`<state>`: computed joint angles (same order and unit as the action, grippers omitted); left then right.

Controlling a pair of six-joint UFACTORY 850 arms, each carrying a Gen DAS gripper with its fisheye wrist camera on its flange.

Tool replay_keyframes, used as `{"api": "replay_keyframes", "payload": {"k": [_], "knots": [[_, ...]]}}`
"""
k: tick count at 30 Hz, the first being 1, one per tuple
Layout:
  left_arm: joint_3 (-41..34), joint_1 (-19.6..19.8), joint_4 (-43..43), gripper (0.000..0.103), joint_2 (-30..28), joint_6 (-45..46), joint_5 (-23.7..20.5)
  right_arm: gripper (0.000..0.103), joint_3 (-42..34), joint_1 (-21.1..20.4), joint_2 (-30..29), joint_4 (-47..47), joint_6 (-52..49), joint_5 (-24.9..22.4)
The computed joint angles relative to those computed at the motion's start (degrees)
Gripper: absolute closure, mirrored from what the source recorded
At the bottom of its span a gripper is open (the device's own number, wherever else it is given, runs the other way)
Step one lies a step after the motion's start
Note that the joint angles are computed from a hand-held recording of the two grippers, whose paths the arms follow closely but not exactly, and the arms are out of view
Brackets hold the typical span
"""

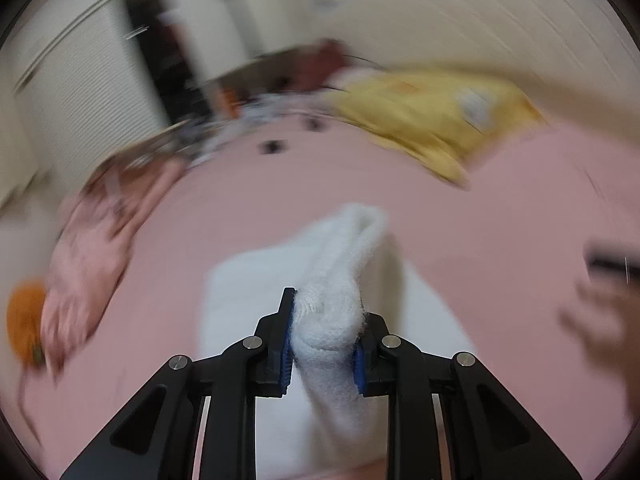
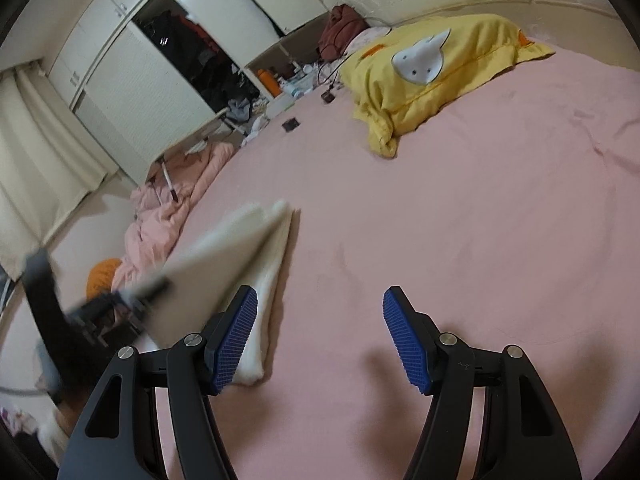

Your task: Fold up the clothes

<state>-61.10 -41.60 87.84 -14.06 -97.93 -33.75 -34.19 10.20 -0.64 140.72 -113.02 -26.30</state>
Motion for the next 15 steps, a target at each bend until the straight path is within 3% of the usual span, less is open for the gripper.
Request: {"api": "replay_keyframes", "payload": {"k": [8,10,12,15], "knots": [[14.34,10.65,0.31,0.081,15.63,-18.38,-11.34,0.037,-0.08,4.65,-0.4,8.14,-9.03,4.45],[20.5,15.25,-1.28,0.081,20.08,-22.75,-10.45,0.037,-0.34,6.51,-0.44,11.26,-12.06,5.98],[23.4,17.37,-2.67,0.082,19.79,-26.51,-8.97,0.037,-1.13,9.11,-0.79,15.63,-17.52,7.97],[29.28,24.62,-0.84,0.084,18.37,-34.2,0.68,0.037,-3.34,11.92,-2.37,14.52,-17.45,10.44]]}}
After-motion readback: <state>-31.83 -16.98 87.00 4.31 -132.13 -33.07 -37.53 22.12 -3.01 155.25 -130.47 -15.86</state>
